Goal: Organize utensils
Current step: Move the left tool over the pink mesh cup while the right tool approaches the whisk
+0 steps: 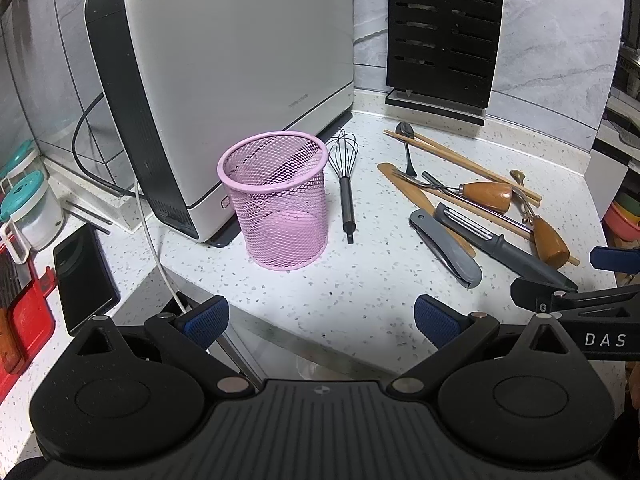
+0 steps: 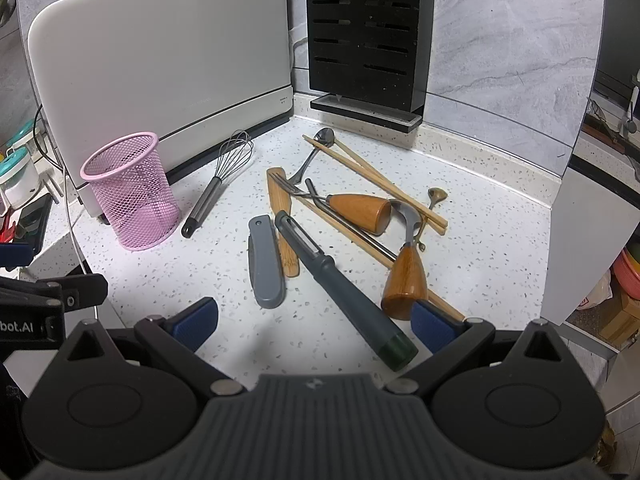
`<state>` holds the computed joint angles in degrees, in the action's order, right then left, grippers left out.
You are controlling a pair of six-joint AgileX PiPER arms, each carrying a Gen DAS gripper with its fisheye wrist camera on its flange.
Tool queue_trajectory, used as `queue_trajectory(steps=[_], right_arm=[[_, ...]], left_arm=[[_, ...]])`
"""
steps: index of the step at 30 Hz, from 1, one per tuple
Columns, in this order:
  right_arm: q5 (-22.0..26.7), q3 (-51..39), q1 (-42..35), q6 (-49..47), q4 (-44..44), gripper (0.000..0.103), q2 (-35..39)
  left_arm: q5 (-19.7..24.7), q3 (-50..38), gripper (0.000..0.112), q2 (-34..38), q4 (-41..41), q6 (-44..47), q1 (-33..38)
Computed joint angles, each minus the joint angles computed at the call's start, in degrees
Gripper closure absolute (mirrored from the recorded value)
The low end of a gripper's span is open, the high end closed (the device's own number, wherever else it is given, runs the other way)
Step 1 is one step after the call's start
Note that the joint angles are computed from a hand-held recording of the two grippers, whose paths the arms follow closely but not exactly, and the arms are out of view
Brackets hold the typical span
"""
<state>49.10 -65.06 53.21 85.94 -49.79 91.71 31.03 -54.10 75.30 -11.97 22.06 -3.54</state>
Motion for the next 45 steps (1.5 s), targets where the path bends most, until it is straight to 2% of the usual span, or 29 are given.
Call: queue_trajectory(steps=[5, 7, 11, 14, 17, 20, 23, 25, 31, 37, 39, 41, 42, 45], right_arm=[[-0.5, 0.6, 0.0, -0.1, -0.1, 0.003, -0.3], [-1.0, 0.6, -0.4, -0.7, 0.2, 0.003, -0.6], [-6.9, 2.1, -2.2, -4.0, -1.4, 0.003, -3.2], [-9.9, 1.6, -4.2, -7.4, -2.3, 0.003, -4.2], [-11.0, -1.9, -7.6, -15.4, 1.5, 0.003, -3.5], [-11.9, -5.8, -11.8, -24.7, 7.4, 0.003, -2.4], [-12.0, -9.5, -16.1, -34.4, 14.2, 0.003, -1.1], [-12.2, -11.2, -18.1, -39.3, 16.6, 0.003, -0.3], [-13.3, -15.5, -21.7, -49.3, 20.7, 0.003, 3.3], [-10.7, -24.4, -25.4, -65.0, 36.9, 0.003, 10.9], [-11.3, -25.5, -26.9, -69.4, 44.0, 0.003, 12.4], [-12.0, -25.3, -27.5, -71.9, 48.4, 0.003, 12.9], [-12.4, -25.2, -27.5, -72.2, 49.0, 0.003, 13.1], [-13.9, -24.5, -27.0, -71.5, 48.3, 0.003, 13.2]], left_arm=[[2.4, -1.5, 0.009, 0.8, -3.3, 3.2, 1.3], [5.2, -3.3, 0.009, 1.6, -6.9, 6.5, 3.0], [13.7, -9.9, 0.009, 4.2, -15.0, 13.8, 8.0], [14.7, -14.7, 0.009, 5.2, -14.1, 13.0, 9.0], [17.2, -21.6, 0.009, 8.6, -13.2, 11.1, 10.0], [22.9, -29.9, 0.009, 14.4, -13.6, 9.1, 11.3], [26.9, -35.0, 0.009, 18.4, -13.8, 8.7, 12.0], [27.0, -36.9, 0.023, 19.8, -11.8, 7.1, 11.3], [30.8, -42.7, 0.051, 25.0, -10.3, 3.6, 12.9], [33.3, -46.5, 0.056, 28.0, -9.2, 0.1, 13.1], [34.2, -48.2, 0.056, 28.9, -7.8, -1.2, 12.1], [35.1, -50.1, 0.070, 30.0, -5.6, -2.4, 10.7], [35.9, -51.2, 0.082, 30.9, -4.1, -3.4, 9.9], [36.8, -53.4, 0.084, 32.7, -1.6, -5.6, 8.9]])
